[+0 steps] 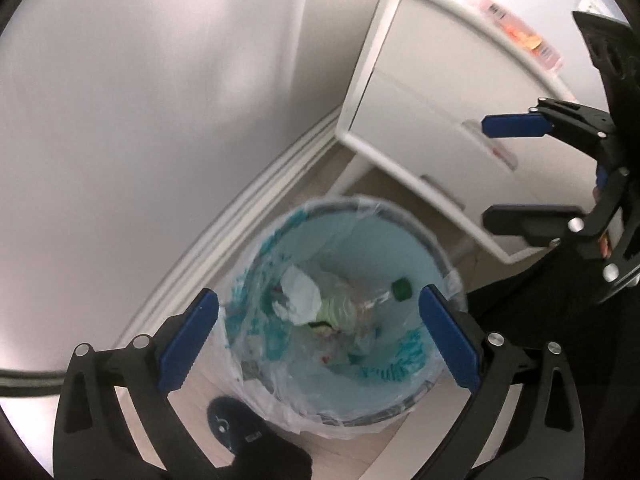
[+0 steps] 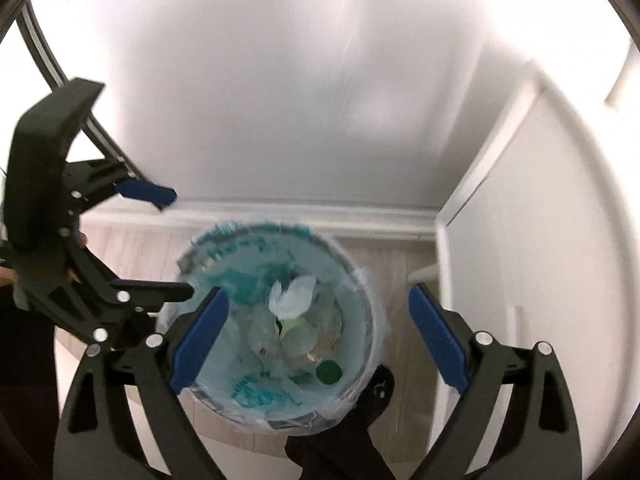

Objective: Collect trash
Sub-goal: 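Move both tools back over the nightstand toward the pink box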

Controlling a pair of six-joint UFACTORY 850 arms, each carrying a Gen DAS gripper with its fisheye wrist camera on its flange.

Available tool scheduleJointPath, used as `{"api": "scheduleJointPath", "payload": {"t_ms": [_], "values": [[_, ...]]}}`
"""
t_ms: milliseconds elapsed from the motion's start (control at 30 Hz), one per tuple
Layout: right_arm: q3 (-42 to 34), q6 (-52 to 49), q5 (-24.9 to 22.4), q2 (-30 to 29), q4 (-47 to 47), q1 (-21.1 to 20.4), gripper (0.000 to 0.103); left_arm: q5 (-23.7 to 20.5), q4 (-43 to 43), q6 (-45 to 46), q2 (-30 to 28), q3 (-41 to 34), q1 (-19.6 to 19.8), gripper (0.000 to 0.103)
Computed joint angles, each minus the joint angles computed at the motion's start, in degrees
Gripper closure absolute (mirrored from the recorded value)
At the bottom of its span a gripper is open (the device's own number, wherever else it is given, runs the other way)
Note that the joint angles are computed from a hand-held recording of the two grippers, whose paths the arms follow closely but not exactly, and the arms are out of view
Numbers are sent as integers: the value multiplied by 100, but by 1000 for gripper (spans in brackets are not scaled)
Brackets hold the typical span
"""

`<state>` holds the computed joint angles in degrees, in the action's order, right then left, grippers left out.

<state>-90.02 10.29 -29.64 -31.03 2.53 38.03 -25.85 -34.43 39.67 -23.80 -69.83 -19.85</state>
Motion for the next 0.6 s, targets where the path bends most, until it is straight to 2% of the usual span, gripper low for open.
{"api": "scheduleJointPath", "payload": {"t_ms": [167, 300, 433, 600], "values": [[617, 936, 451, 748, -694, -62, 15, -188, -164, 294, 181, -248, -74, 6], [1100, 2052, 589, 1325, -1498, -158, 15, -398, -144, 406, 203, -638, -212, 6], [1592, 3270, 545, 1930, -2482, -295, 15, -632, -215, 511, 115, -1129, -394, 6], [2105, 4016, 289, 2569, -3211, -573, 15, -801, -166, 603, -95, -1762, -714, 6]]}}
